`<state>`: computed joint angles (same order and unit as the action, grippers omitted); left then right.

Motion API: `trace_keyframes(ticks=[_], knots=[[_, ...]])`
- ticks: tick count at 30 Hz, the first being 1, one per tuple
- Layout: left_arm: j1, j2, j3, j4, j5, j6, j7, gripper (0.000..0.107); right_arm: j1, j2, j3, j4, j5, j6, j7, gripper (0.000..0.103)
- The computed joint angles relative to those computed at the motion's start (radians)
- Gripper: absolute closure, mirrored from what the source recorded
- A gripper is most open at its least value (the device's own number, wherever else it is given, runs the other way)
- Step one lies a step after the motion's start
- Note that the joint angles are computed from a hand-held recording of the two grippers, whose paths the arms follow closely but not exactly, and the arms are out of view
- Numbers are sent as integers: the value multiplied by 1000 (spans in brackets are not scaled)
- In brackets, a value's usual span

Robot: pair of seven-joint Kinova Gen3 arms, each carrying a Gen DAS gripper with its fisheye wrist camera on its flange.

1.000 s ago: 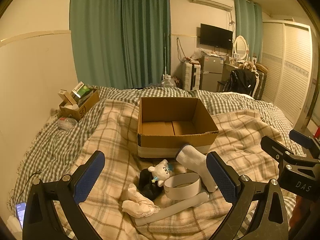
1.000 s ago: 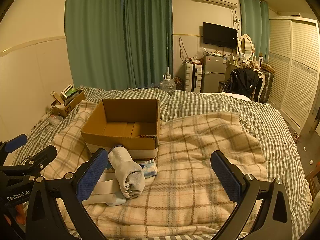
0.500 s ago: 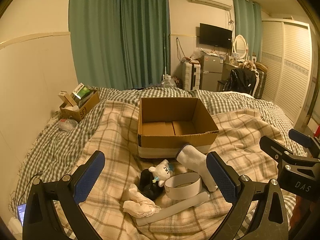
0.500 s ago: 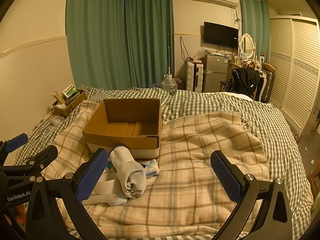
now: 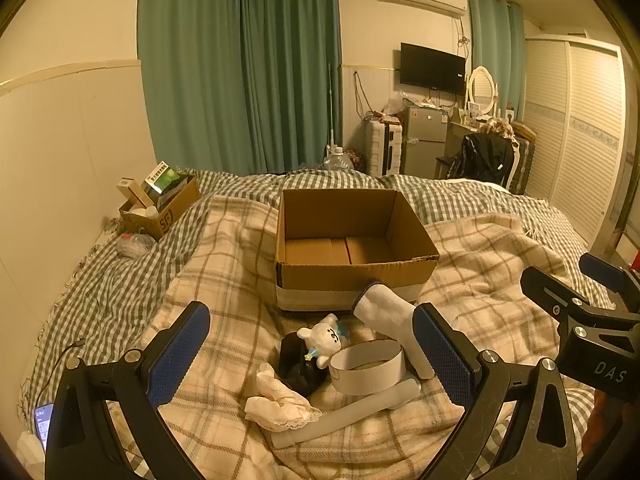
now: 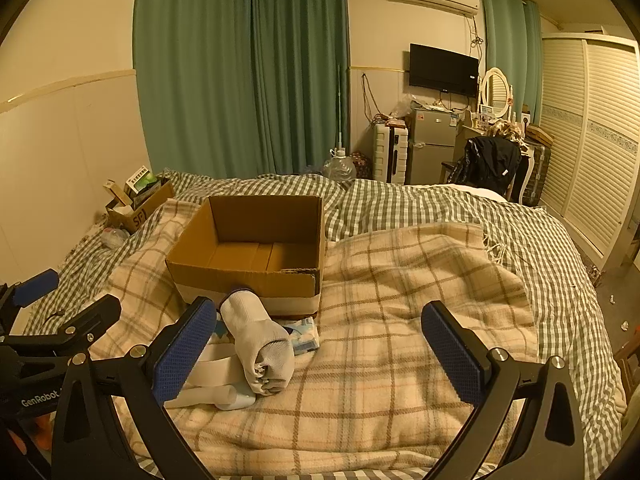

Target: Organize objects

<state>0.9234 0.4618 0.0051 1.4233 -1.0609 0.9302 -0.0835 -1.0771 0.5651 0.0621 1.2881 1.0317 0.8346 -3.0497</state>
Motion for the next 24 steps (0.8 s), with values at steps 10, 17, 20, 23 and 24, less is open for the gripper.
trace_keyframes(ticks=[10,17,20,23,24], knots=[[4,4,-1,0,-2,4,5,4,-1,-1,-1,0,1,-1,0,0],[4,4,2,-1,2,8,2,4,-2,-1,-2,-3,2,2,4,0],[3,3,1,0,2,8,2,4,-1,-3,-2,0,3,0,5,0],[-1,2,2,-1,7,5,-2,4,-1,-4,-3,0,4,0,6,0],[-3,2,3,-1,10,4,-5,4,-1,-3,-3,0,4,0,6,0]])
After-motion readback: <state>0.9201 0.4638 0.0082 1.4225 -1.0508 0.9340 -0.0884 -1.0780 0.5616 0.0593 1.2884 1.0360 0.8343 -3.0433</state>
